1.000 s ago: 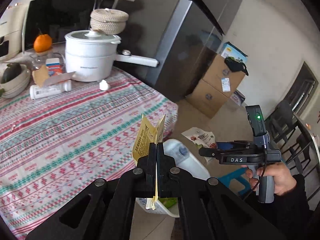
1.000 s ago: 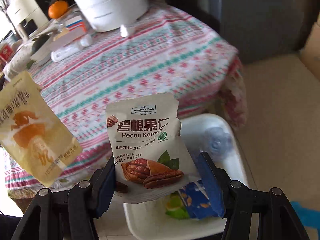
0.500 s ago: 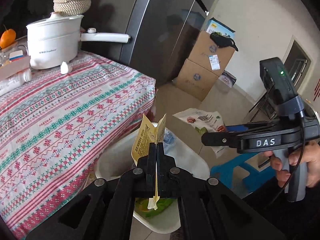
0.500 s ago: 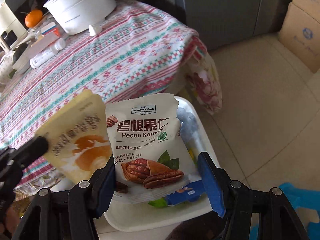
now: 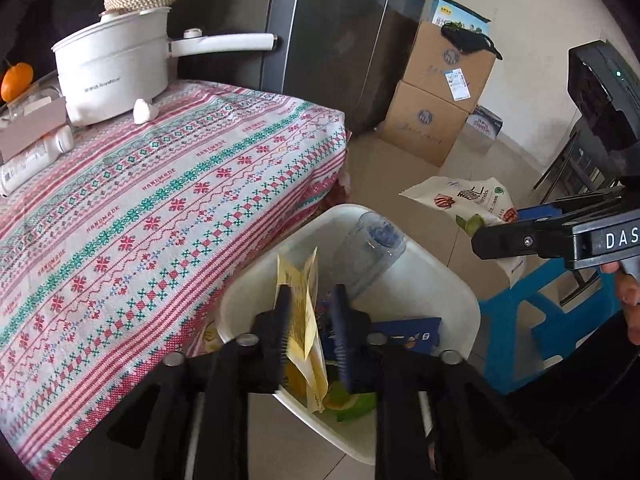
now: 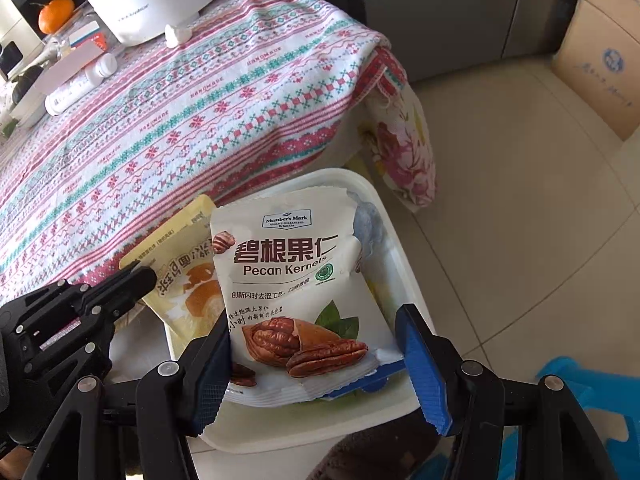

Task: Collect trash
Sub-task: 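Open the left tool over the bin while the right tool drops the pecan packet in, then move the left tool to the cardboard carton and grasp it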

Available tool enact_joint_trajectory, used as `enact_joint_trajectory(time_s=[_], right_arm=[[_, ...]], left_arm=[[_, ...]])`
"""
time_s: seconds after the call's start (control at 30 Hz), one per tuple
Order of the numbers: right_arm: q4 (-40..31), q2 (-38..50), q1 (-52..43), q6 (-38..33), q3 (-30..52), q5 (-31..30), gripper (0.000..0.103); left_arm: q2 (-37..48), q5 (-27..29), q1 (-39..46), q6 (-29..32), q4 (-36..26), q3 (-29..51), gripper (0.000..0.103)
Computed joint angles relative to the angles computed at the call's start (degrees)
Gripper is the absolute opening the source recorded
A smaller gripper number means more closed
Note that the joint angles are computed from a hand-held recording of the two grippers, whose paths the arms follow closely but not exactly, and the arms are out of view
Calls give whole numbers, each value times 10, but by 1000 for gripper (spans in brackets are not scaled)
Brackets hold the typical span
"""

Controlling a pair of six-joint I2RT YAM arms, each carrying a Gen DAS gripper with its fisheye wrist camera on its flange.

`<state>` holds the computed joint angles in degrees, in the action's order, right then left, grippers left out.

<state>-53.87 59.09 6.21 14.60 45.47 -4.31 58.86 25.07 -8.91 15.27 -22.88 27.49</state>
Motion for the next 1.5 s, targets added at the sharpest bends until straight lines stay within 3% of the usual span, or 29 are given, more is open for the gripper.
enact_joint_trajectory(time_s=[0.07, 0.23, 0.3, 0.37, 0.57, 0.73, 1.07, 1.23, 1.5], right_arm=[[-1, 2, -3, -3, -1, 1, 67], [-2, 10, 7, 0, -1, 6, 68], [-3, 16, 13, -1, -1, 8, 68], [-4, 25, 23, -1, 0, 11, 68], [-3, 42, 45, 5, 0, 11, 70], [-1, 53, 58, 21, 7, 3, 78], [10, 49, 101, 56, 24, 18, 86], [13, 72, 130, 76, 62, 32, 86], [26, 188, 181, 81, 188, 44, 87]], left_arm=[[-21, -4, 13, 3, -8, -1, 61], [-35, 2, 60, 39, -71, 33, 67], [-40, 4, 85, 56, -95, 45, 77], [-49, -8, 103, 72, -110, 50, 79], [-63, 2, 179, 128, -148, 61, 82], [-63, 22, 238, 162, -173, 71, 85], [-8, 53, 351, 222, -216, 122, 87], [58, 47, 395, 223, -210, 176, 87], [187, 31, 414, 167, -149, 297, 86]])
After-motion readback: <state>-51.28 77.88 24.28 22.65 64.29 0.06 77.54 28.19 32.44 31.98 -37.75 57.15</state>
